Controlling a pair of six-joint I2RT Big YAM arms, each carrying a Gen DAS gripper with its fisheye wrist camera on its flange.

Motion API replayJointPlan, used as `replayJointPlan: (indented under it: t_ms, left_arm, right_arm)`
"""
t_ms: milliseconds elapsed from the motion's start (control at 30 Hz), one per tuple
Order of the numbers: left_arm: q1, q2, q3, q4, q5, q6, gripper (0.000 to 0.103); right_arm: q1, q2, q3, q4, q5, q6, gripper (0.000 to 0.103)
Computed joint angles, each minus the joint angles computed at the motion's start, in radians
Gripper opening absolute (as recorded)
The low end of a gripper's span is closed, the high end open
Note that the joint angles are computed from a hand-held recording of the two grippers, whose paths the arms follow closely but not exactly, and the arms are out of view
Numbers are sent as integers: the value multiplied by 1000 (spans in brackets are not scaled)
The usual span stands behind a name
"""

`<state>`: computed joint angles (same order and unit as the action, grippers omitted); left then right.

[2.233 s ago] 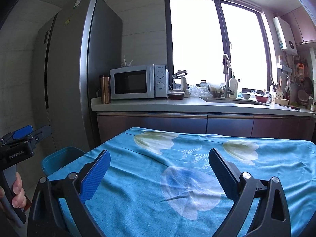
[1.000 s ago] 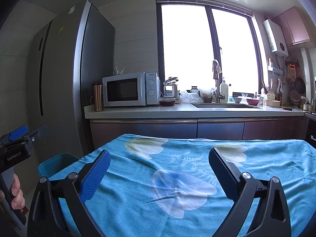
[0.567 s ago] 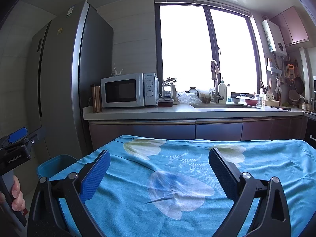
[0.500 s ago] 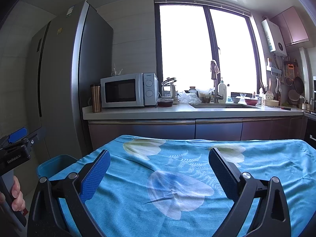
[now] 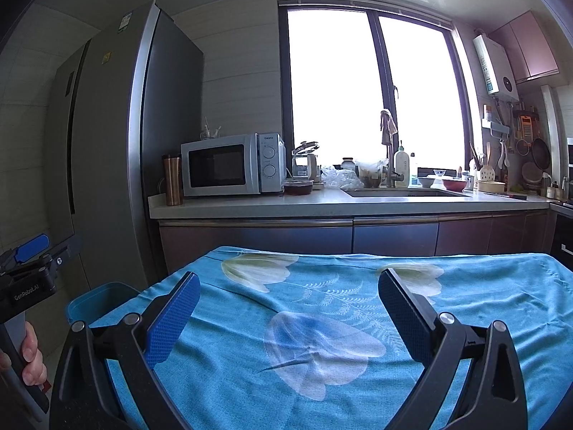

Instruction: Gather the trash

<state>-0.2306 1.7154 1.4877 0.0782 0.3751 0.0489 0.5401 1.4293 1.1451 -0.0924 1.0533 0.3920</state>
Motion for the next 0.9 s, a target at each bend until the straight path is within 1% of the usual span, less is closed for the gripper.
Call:
replayJointPlan:
  t_ms: [133, 900]
  left_arm:
    - [0, 2, 2, -3, 3, -1, 97]
    - [-1, -3, -3, -10, -4, 3, 97]
  right_arm:
    - [-5, 0, 4, -16, -12, 18, 96]
    - [-11, -4, -4, -16, -16, 21, 96]
